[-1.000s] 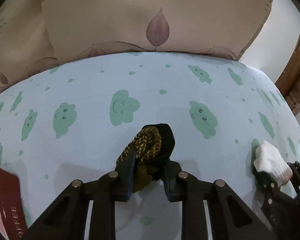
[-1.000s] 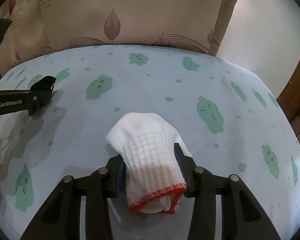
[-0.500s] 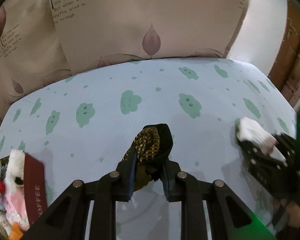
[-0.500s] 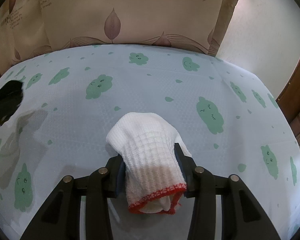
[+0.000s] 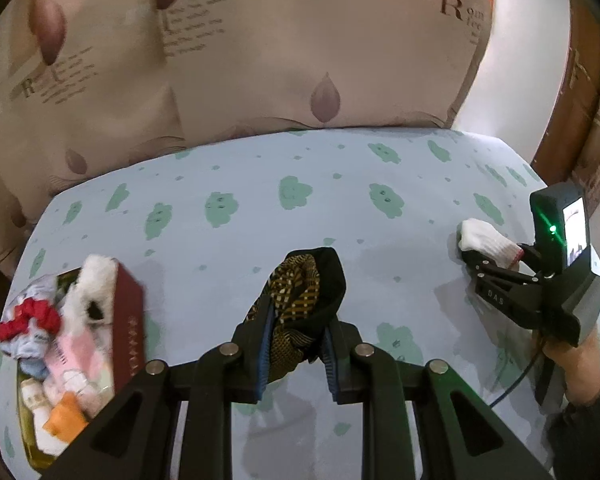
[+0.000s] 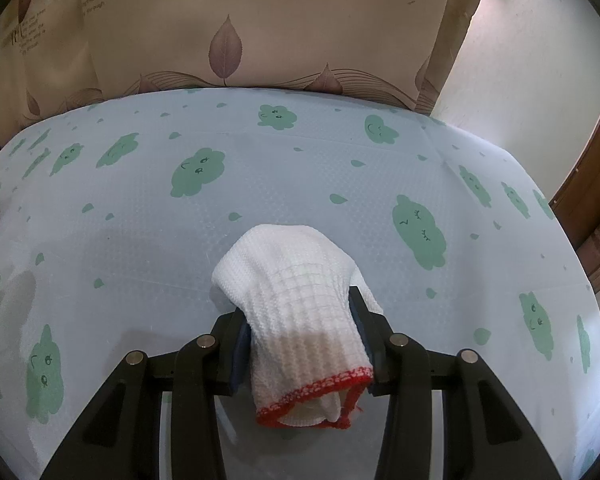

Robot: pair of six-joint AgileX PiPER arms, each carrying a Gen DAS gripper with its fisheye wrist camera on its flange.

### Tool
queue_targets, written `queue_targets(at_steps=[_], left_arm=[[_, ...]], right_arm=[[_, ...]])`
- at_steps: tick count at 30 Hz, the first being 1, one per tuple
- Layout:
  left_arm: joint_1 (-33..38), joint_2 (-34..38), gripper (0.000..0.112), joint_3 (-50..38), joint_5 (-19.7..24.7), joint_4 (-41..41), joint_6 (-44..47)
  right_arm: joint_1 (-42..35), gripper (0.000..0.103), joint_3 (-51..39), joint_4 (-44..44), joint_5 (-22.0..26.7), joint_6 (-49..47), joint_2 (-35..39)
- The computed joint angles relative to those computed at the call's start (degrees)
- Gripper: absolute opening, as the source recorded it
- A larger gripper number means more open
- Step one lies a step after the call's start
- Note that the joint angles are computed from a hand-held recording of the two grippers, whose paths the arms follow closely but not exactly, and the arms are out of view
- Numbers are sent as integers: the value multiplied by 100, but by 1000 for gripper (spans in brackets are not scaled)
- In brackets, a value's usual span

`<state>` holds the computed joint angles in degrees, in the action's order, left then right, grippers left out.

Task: Organize soft objects
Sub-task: 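Carry the brown-gold knit item into the tin and open the left gripper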

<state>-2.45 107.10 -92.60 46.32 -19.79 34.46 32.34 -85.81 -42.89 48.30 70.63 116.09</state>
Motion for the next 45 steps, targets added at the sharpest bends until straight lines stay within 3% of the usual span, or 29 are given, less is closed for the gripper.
queue_targets(at_steps=[18,30,37,45], left_arm=[[1419,-204,22,-579,445,-162,295],[2298,558,22,-1916,1024,-12,157],[2499,878,22,-2051,1138,83,122],[2576,902,22,-1570,831,133,208]], right_arm=[[-7,42,-15,1,18,-20,4],[0,42,-19,-2,32,-22,5],[3,42,-23,-5,44,-27,6],[13,42,-51,-8,76,-40,22]])
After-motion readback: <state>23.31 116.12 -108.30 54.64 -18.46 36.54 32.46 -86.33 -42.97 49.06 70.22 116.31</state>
